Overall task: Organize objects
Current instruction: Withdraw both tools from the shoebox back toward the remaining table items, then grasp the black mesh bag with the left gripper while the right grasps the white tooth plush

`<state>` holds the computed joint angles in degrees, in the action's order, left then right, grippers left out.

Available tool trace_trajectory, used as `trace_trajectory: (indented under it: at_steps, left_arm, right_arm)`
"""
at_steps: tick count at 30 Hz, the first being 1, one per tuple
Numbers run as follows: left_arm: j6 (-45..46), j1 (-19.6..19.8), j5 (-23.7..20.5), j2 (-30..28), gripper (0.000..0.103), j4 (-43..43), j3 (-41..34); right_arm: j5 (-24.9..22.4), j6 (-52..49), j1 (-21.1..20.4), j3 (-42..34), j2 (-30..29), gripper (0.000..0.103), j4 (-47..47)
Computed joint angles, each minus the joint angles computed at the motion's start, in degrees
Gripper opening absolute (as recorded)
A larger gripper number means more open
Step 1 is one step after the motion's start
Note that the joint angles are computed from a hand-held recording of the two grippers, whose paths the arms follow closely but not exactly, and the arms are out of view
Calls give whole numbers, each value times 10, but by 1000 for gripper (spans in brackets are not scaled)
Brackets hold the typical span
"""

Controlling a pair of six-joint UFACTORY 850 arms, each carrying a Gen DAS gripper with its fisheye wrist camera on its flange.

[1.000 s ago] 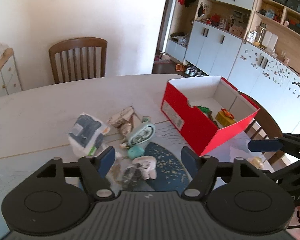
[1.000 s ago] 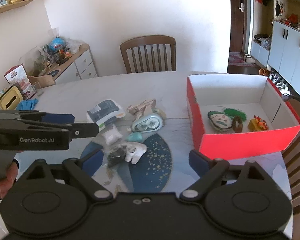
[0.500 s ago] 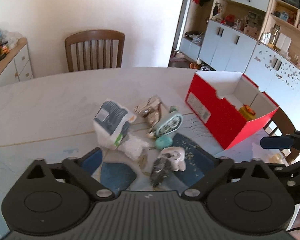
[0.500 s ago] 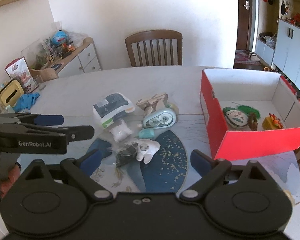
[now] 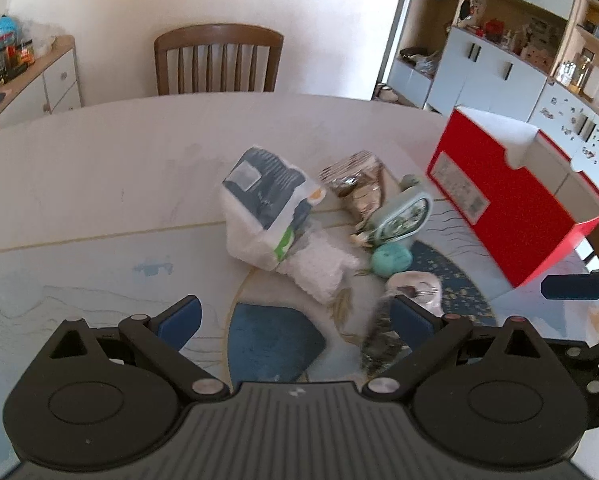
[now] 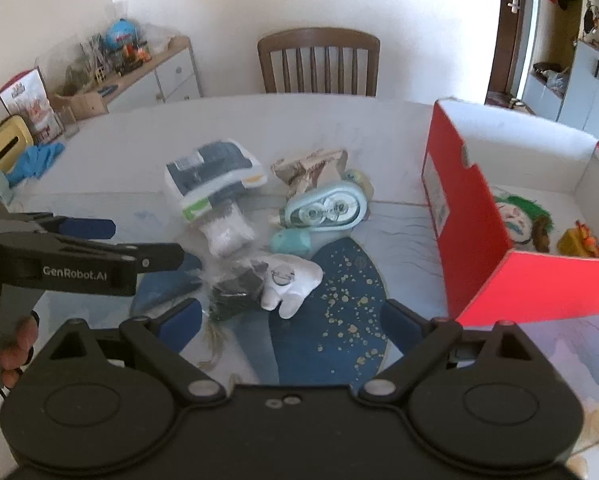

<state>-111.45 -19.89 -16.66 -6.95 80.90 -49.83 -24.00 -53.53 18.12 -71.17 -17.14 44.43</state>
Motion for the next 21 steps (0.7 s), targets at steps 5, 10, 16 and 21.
trace_trajectory:
  at_steps: [5, 10, 16, 21]
  left_arm:
    - [0, 11, 30, -15, 101, -2, -6]
    - [-51, 12, 52, -18, 101, 66, 2]
    - [-125, 13, 58, -3, 101, 156, 22]
    - [-177, -1, 58, -4, 101, 228, 19]
  right_arm:
    - [5, 4, 4, -17, -29, 93, -23]
    - [1, 14, 0, -39, -56, 89, -44]
    - [-45, 0, -20, -72, -75, 87, -22]
    - [-71, 63, -23, -115, -102, 87, -44]
